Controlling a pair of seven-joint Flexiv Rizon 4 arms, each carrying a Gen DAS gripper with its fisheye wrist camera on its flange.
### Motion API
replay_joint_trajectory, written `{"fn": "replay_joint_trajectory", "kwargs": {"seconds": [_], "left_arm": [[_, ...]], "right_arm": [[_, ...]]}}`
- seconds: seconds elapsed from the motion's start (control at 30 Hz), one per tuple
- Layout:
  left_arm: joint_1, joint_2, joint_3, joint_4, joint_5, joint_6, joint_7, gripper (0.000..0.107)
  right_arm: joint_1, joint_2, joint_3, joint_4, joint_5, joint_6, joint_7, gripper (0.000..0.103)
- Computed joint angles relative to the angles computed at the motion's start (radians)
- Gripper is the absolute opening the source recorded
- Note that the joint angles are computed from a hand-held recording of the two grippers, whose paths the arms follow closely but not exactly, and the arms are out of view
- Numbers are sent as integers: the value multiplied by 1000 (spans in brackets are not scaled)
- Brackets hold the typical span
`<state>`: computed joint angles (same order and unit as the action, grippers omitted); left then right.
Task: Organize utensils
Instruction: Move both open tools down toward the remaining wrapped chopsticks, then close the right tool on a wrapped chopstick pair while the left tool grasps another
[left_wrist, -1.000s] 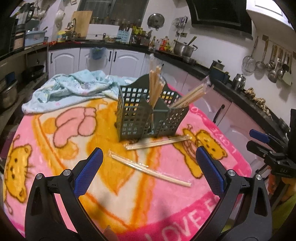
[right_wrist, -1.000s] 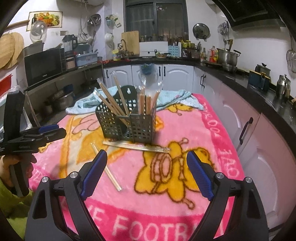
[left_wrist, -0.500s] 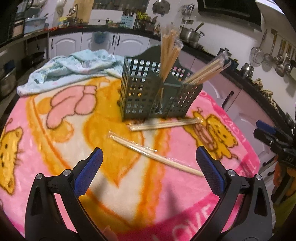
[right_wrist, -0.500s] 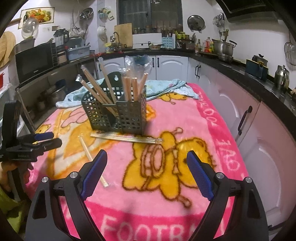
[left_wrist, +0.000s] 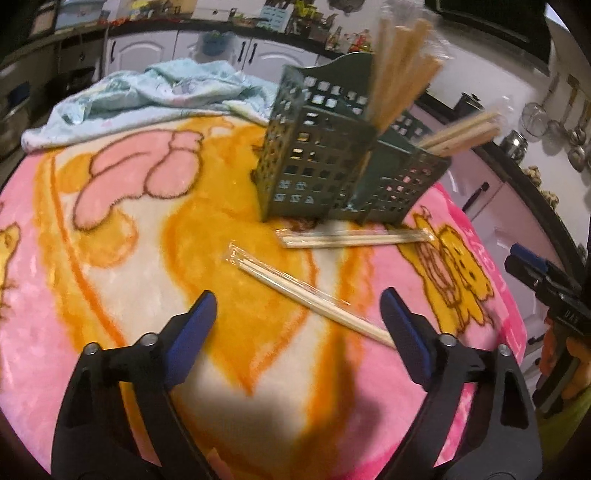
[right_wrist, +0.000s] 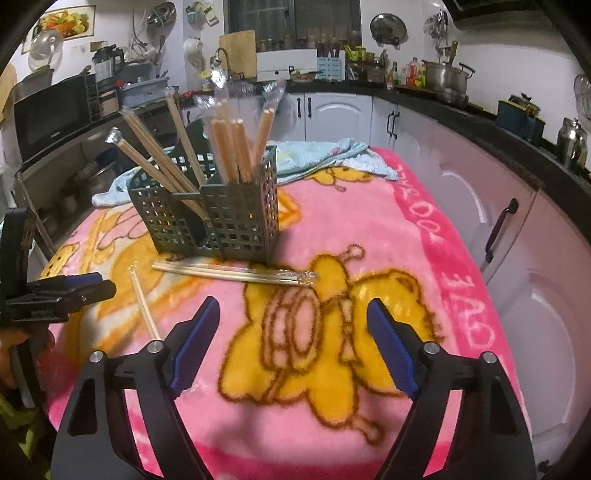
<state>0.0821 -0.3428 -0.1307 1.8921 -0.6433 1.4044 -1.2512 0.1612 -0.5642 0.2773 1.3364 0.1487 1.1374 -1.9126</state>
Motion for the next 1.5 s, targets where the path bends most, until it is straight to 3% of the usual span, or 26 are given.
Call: {"fn": "replay_joint_trajectory", "kwargs": {"seconds": [0.17, 0.3, 0.47, 0.7, 0.9, 1.0, 1.13, 1.3, 1.5], "left_arm": [[12, -39, 9, -45, -7, -39, -29, 65], [21, -74, 25, -82, 6, -77, -67, 46], [53, -91, -12, -93, -29, -63, -47, 42], [47, -107, 11, -112, 13, -64, -80, 26], [45, -114, 22, -127, 38, -79, -104, 25], [47, -120, 21, -135, 46, -82, -110, 25], [25, -131, 62, -161, 106, -103, -139, 18], [27, -132, 70, -164, 139, -105, -164, 7], [53, -117, 33, -136, 124, -75, -127, 2]], "right_arm": [[22, -42, -16, -58, -25, -38, 19, 70], [31, -78, -26, -109, -36, -72, 42, 67], [48, -139, -50, -185, -71, -119, 83, 54], [52, -236, -45, -346, -46, -258, 131, 44], [65, -295, -49, -445, -29, -326, 157, 39], [66, -319, -45, -487, -8, -373, 171, 28], [80, -310, -66, -451, -13, -329, 165, 2], [71, -280, -57, -394, -7, -275, 146, 1], [57, -217, -49, -301, -7, -188, 128, 1]]}}
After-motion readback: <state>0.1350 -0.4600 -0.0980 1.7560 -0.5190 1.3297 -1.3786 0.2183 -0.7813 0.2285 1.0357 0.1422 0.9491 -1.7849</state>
